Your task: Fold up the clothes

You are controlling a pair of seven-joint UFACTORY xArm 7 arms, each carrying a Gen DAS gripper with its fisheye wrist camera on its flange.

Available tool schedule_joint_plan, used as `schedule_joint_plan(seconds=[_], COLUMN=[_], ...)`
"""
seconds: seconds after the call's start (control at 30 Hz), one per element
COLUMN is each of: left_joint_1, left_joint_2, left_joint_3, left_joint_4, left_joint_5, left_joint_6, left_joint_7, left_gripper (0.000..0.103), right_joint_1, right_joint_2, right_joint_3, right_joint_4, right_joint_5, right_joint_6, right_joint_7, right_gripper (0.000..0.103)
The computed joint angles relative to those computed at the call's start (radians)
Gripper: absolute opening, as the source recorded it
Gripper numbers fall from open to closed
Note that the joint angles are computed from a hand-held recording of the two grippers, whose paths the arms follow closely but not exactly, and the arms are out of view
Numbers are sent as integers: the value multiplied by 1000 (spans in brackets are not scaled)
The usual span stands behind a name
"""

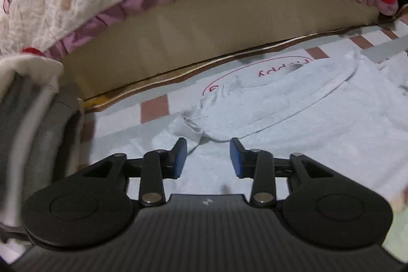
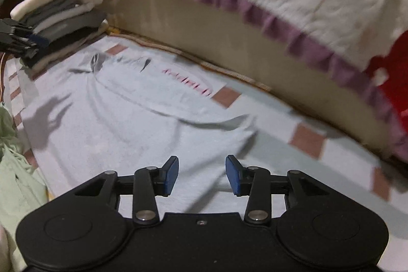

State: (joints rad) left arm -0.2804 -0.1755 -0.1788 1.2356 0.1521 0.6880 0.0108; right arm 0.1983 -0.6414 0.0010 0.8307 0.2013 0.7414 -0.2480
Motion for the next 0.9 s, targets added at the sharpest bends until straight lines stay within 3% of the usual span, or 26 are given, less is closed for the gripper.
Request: schedule_joint_plan(seconds=[0.1, 0.2, 0.23, 0.27, 0.3, 0.43, 0.5, 0.6, 0.73, 0.77, 0.83, 0.9], left_joint_1=[-17, -45, -88, -89, -49, -36, -44, -46, -99, -125, -153, -157], left_joint_2=[69, 110, 127, 154, 190, 313, 374, 445, 502, 514, 526, 527], left_joint_3=[15, 39, 80, 81, 42, 30, 42, 59, 140, 176, 226, 246], left_joint_4=[-29, -49, -48, -36, -14, 78, 153, 230, 293, 310, 329, 333], left_joint_5=[-96, -350, -420, -448, -435, -355, -254, -176, 9, 89, 217, 301], left_joint_6=[-72, -113, -115, -118, -128, -188, -182, -203, -255, -255, -229, -209], left_joint_7=[27, 259, 333, 365, 357, 275, 221, 167, -31, -97, -192, -248], left_gripper=[36, 39, 39, 39, 40, 41, 44, 49, 48, 47, 47, 49], right_joint_1=[73, 100, 99, 92, 80, -7, -17, -45, -120, -111, -121, -124], right_joint_2=[45, 130, 167, 201, 237, 361, 409, 484, 565, 570, 558, 516], right_joint_3=[-21, -3, 8, 24, 43, 152, 164, 168, 179, 151, 121, 92], right_joint_4=[-30, -29, -27, -25, -22, 4, 22, 91, 182, 193, 198, 169], right_joint_5=[84, 114, 118, 113, 95, -93, -172, -288, -532, -569, -593, -521], right_joint_6=[-69, -128, -156, -183, -216, -373, -435, -453, -454, -452, -444, -443], right_joint_7=[-40, -54, -46, -27, -3, 185, 226, 304, 554, 615, 711, 697], right_gripper=[46, 46, 46, 46, 46, 48, 55, 56, 55, 55, 56, 57])
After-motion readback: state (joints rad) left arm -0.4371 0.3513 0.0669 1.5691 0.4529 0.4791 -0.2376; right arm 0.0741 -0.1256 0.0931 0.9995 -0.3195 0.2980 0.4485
